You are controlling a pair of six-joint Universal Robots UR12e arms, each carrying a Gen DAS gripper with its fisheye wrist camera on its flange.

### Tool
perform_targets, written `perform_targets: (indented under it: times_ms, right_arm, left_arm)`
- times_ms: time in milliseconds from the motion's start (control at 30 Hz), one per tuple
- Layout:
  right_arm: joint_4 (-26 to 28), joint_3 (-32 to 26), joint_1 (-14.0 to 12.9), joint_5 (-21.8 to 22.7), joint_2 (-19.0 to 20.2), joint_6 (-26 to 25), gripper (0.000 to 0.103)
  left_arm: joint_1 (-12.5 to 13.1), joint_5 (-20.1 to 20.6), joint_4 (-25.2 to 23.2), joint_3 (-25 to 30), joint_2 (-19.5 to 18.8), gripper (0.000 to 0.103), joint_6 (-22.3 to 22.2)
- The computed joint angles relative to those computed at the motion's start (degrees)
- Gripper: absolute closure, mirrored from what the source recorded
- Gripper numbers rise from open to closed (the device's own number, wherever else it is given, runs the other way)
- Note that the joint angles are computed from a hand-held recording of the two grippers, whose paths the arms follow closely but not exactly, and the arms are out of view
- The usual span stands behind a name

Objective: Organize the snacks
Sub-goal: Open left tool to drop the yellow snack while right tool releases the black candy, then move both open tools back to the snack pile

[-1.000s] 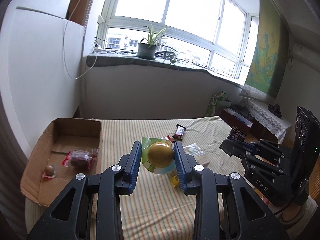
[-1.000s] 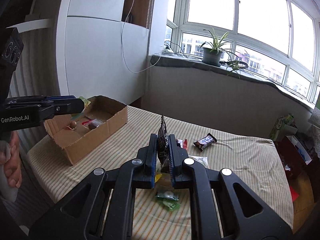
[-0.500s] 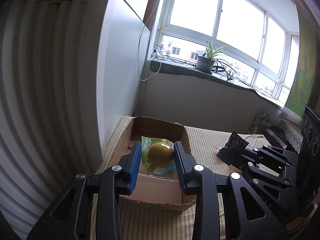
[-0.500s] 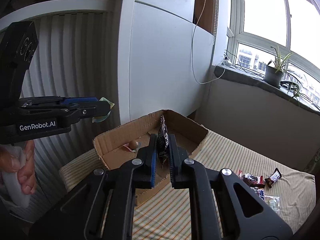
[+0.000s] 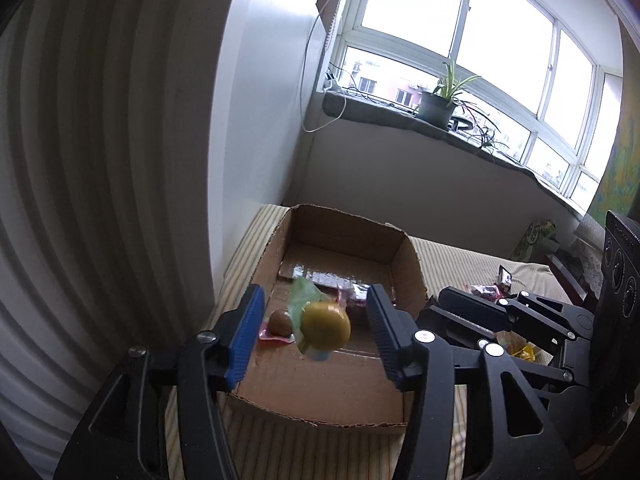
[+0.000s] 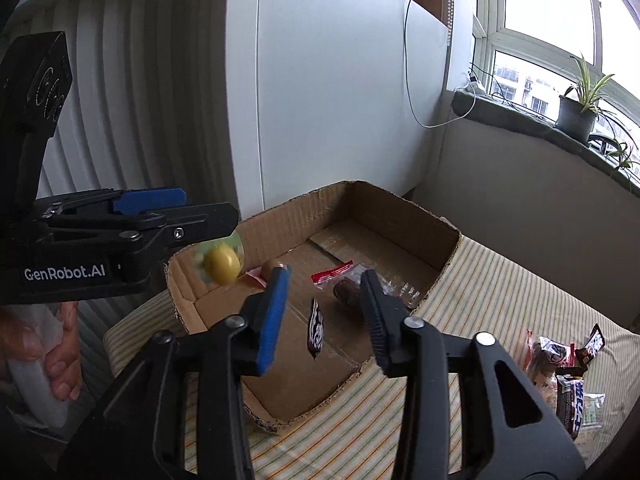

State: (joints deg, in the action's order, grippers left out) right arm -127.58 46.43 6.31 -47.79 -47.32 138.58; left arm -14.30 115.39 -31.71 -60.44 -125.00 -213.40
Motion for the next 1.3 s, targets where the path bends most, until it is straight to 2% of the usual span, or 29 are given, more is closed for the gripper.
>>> perform_targets:
  times_ms: [33,67,167,533,800,1067,1300]
  right_arm:
    - [0.0,0.0,0.0,0.1,0.1,0.1,0.034]
    - [-0.3,0.0,0.0,-0.2,0.2,0.3,0.034]
    - [-0.4,-0.1,0.0,-0.7,0.2,0.6,0.034]
    - [-2.1,2.2,0.0,0.0,-1.5,-0.5,0.033]
    - [-2.6,2.4,-0.5,1.1,-1.6,0.5,0.033]
    - [-4.2,2.7,-2.8,2.2,-1.5,3.8,0.033]
    - [-8.8,3.0,-6.7,1.6,-1.4,10.2,0.033]
  left_arm:
    - [0.0,0.7,0.2,-0.1,-0.1,0.023,-0.2]
    - [-0.1,1.3,0.6,-0.4,-0.1,0.022,-0.1]
    - [-0.1,1.8,-0.5,-0.3,-0.1,0.022,0.0]
    - [-0.2,2.7,0.5,-2.1,1.1,0.022,-1.1]
    - [-0.4,3.3,-0.6,-0.9,0.6,0.022,-0.9]
    - [-1.4,3.8,-3.8,4.4,-2.2,0.022,1.3]
    - [-3.4,2.3,-8.2,15.2,-8.0,0.022,5.7]
